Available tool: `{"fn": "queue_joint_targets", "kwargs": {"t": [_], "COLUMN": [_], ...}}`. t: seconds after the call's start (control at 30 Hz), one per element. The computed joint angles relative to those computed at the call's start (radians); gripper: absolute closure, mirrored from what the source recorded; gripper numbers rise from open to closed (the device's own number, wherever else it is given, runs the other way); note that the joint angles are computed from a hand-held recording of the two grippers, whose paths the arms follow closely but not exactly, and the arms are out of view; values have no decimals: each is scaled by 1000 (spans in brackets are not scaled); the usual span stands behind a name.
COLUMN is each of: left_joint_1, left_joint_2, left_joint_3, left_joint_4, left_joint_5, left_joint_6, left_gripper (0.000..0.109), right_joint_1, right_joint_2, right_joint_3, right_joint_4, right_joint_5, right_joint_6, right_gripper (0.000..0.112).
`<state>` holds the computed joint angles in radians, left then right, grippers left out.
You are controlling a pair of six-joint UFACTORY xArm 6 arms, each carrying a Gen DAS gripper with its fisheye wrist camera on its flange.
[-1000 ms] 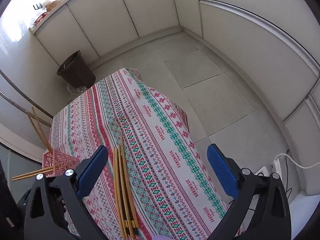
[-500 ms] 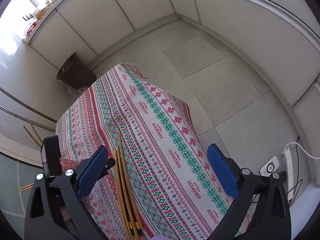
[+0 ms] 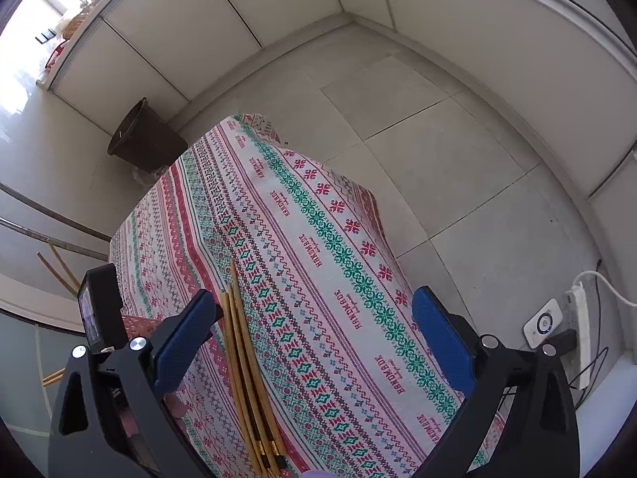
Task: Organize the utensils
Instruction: 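Lower the left gripper onto the pile and grasp a chopstick, then grasp a chopstick with the right gripper while the left gripper holds its chopstick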
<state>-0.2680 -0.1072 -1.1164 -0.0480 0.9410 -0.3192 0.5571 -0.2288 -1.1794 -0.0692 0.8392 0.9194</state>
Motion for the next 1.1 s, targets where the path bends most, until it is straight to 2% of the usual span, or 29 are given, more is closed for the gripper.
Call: {"fn": "queue_joint_targets", "kwargs": {"t": [0.2,0.27,0.33,0.4,0.47,0.53,0.57,0.67,0.77,0.97,1.07,1.1], "left_joint_1": [-13,-34,-75,-107,-113,-107,-99,-51,-41,-39,-35,-33], "left_joint_2": [13,19,21,6,0,-14,-23,-53,-100,-279,-369,-384], "left_joint_3": [-27,-30,-23,4,14,31,40,77,117,222,257,258], "left_joint_4": [15,45,127,185,180,183,175,68,67,62,30,25], "left_joint_5": [23,23,22,-16,-32,-48,-52,-61,-45,-11,6,8], "left_joint_6": [4,-2,-28,-30,-32,-47,-44,34,51,83,100,104], "left_gripper": [60,60,60,71,76,90,103,104,104,104,104,104], "right_joint_1": [-2,-3,-4,-5,-9,-14,-18,-19,-2,47,71,79], "right_joint_2": [-5,-2,2,7,16,25,34,73,128,319,409,440], "right_joint_3": [4,3,1,-5,-10,-10,-13,-32,-61,-232,-321,-354], "right_joint_4": [1,5,8,8,4,12,27,76,87,64,-13,-41], "right_joint_5": [-3,-2,3,5,1,-10,-19,-41,-92,-37,3,22], "right_joint_6": [7,6,4,3,13,22,19,-14,-37,-77,-43,-35], "right_gripper": [16,16,16,16,16,16,16,16,16,16,28,36]}}
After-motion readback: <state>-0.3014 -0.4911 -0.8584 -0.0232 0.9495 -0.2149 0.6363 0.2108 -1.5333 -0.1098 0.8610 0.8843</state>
